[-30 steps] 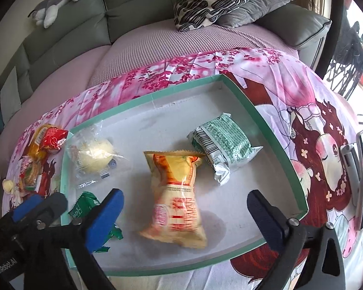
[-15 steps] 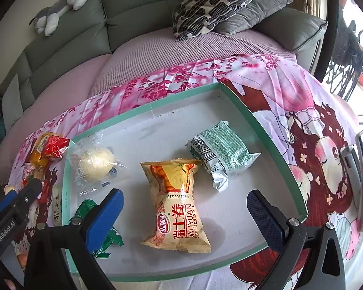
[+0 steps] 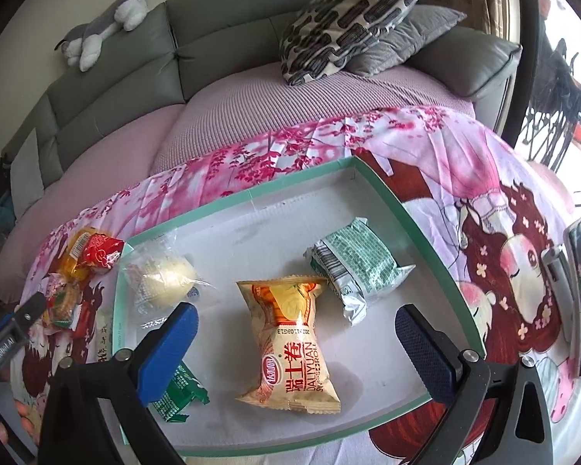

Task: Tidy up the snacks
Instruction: 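Withdraw both open tools from the tray toward the pile, then move both open tools over the snack pile toward the white pack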

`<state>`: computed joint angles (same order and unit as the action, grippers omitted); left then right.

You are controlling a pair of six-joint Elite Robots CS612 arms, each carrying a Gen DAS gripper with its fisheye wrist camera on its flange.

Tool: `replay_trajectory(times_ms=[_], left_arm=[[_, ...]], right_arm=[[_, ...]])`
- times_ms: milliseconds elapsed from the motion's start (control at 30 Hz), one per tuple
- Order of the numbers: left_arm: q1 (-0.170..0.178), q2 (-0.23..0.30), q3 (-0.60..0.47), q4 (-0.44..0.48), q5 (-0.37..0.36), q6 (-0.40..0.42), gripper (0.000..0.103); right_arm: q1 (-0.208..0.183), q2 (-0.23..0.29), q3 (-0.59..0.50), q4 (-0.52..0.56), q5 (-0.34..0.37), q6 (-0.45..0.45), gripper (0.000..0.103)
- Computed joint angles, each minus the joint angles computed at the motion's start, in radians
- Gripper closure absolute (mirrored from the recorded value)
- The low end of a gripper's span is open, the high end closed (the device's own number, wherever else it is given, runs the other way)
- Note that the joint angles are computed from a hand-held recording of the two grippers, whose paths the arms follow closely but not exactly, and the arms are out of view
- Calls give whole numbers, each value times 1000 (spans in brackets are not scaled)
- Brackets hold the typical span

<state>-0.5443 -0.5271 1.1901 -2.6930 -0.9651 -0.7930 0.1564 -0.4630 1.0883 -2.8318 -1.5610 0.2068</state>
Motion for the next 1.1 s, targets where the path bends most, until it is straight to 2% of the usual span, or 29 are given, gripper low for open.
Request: replay_trajectory(times_ms=[300,500,633,867,1100], left_arm=[[16,-47,73,40,62,-104,0],[25,-71,112,41,86,-166,0],[31,-83,132,60,90,-201,0],[49,-108,172,93,61,-291,0],[71,-115,194,33,-64,-324,0]], right_arm=[[16,-1,0,-64,32,-8,0],[36,8,-18,-65,66,-56,0],[50,12,-25,-57,114,-92,0],[78,25,-49,-15,150,-174,0],[100,49,-86,46,187,-238,0]])
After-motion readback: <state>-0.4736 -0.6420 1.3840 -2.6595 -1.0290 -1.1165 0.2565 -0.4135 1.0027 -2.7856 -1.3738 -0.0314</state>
